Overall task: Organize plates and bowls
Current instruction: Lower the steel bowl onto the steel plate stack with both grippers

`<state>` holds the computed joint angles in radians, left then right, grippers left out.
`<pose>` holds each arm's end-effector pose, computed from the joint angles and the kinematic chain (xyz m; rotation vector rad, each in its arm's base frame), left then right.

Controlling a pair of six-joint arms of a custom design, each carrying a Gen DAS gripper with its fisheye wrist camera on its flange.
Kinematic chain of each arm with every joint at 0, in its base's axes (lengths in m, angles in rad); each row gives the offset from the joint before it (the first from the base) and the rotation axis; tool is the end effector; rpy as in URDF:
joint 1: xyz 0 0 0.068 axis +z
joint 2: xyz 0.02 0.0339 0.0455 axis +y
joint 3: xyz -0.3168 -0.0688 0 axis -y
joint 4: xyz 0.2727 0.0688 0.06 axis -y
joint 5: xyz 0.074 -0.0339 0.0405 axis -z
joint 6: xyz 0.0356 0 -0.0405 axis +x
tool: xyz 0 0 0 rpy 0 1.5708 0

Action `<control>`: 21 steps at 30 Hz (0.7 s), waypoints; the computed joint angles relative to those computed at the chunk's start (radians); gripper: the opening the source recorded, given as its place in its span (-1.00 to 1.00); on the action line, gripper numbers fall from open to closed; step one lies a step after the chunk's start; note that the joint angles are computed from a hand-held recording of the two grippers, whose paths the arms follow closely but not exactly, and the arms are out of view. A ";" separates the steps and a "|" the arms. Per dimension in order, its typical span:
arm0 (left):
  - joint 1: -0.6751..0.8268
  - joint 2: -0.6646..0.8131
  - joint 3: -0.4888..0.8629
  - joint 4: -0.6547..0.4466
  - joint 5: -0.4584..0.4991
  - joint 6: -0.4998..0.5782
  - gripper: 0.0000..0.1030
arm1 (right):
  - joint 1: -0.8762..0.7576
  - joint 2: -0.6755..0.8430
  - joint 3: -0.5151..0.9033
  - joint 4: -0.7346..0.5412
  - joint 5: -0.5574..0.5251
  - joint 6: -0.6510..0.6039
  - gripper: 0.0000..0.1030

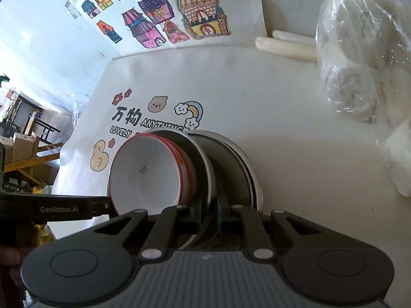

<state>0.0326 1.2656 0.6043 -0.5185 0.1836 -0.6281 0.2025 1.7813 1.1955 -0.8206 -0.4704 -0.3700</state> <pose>0.2185 0.0006 0.1948 -0.8578 2.6585 -0.4081 0.3532 0.0890 0.2182 -0.8637 2.7340 0.6648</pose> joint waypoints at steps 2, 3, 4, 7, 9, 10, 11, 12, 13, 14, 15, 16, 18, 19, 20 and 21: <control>-0.002 0.003 0.002 0.000 -0.001 -0.001 -0.81 | 0.001 0.003 0.001 0.001 0.002 0.002 -0.77; -0.002 0.006 0.004 0.000 0.000 0.001 -0.81 | 0.000 0.005 0.002 0.000 0.001 0.004 -0.77; -0.002 0.010 0.006 0.000 0.000 0.001 -0.81 | -0.001 0.006 0.004 -0.002 0.001 0.003 -0.77; -0.003 0.022 0.013 0.000 0.001 0.005 -0.81 | -0.001 0.008 0.005 -0.004 0.003 0.004 -0.77; -0.003 0.029 0.016 0.002 0.002 0.007 -0.81 | -0.002 0.009 0.007 -0.005 0.004 0.006 -0.77; -0.004 0.032 0.017 0.002 0.003 0.009 -0.81 | -0.003 0.009 0.008 -0.006 0.004 0.006 -0.77; -0.005 0.034 0.018 0.003 0.003 0.008 -0.81 | -0.004 0.010 0.008 -0.007 0.005 0.007 -0.77; -0.005 0.038 0.019 0.004 0.004 0.010 -0.81 | -0.006 0.011 0.008 -0.007 0.006 0.007 -0.77; -0.005 0.040 0.019 0.005 0.006 0.012 -0.81 | -0.007 0.011 0.008 -0.007 0.007 0.008 -0.77; -0.005 0.043 0.020 0.006 0.007 0.014 -0.81 | -0.008 0.012 0.008 -0.008 0.008 0.009 -0.77; -0.006 0.045 0.021 0.007 0.008 0.014 -0.80 | -0.010 0.013 0.009 -0.009 0.009 0.009 -0.77; -0.007 0.048 0.021 0.007 0.009 0.015 -0.81 | -0.011 0.014 0.009 -0.010 0.010 0.009 -0.77; -0.009 0.053 0.023 0.009 0.009 0.018 -0.81 | -0.014 0.013 0.009 -0.011 0.010 0.008 -0.77; -0.010 0.056 0.024 0.010 0.009 0.019 -0.81 | -0.015 0.013 0.009 -0.012 0.009 0.008 -0.77; -0.011 0.058 0.024 0.012 0.009 0.020 -0.81 | -0.016 0.013 0.010 -0.012 0.009 0.008 -0.77; -0.012 0.059 0.025 0.013 0.009 0.021 -0.81 | -0.014 0.015 0.011 -0.010 0.010 0.012 -0.76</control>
<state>0.0207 1.3251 0.6289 -0.5054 0.1927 -0.6076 0.1886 1.7962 1.2069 -0.8311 -0.4602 -0.3579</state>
